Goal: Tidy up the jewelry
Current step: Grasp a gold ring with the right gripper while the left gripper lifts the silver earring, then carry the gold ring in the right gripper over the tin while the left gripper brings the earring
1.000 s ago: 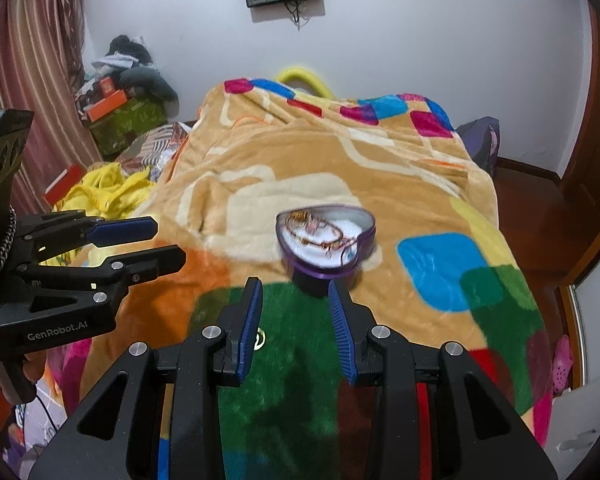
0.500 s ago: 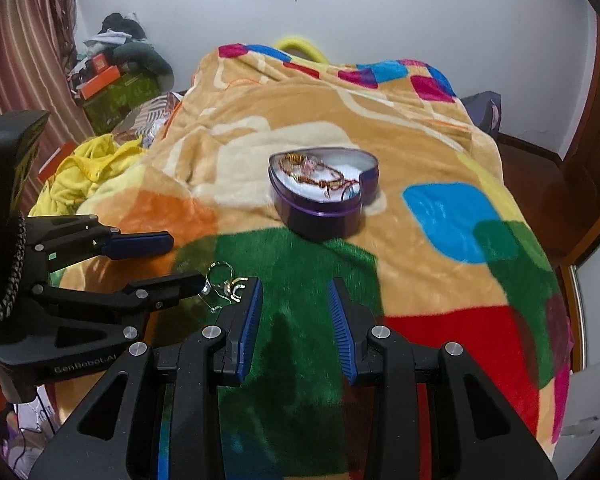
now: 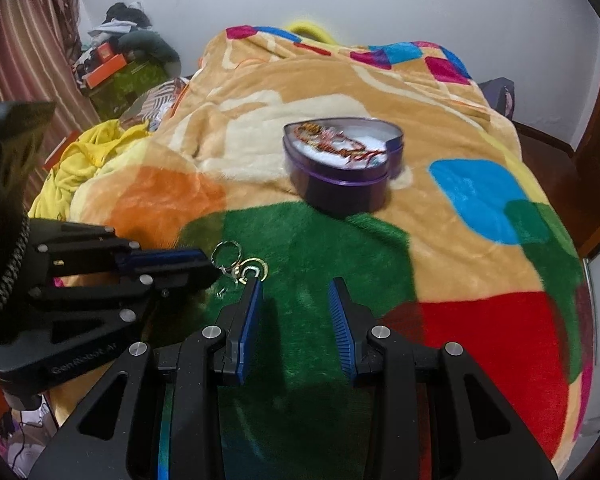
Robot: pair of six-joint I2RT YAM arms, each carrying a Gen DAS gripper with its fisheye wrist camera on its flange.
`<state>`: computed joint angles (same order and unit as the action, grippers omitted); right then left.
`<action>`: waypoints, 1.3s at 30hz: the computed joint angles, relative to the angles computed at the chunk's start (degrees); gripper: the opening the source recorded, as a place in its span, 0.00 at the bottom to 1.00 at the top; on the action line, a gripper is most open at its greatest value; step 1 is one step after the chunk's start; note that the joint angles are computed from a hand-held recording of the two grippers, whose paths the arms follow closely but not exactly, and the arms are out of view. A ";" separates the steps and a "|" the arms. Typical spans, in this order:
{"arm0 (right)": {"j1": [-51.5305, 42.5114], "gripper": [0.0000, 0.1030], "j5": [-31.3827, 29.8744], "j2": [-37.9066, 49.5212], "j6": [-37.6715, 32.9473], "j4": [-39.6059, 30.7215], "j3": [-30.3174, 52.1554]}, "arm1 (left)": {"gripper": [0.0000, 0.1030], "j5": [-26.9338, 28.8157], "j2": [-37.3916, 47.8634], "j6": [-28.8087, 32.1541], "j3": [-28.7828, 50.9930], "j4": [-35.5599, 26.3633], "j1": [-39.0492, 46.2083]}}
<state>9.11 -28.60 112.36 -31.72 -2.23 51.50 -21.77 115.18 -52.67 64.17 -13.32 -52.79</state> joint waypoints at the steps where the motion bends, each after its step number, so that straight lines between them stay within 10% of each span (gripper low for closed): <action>1: 0.24 0.30 0.04 0.17 -0.07 -0.12 0.03 | 0.08 -0.67 -0.30 -0.16 -0.04 -0.56 -0.21; 39: -1.76 0.20 -4.15 -6.56 3.17 6.32 -1.82 | 0.08 -12.23 -10.07 -0.49 -0.91 -5.45 -1.26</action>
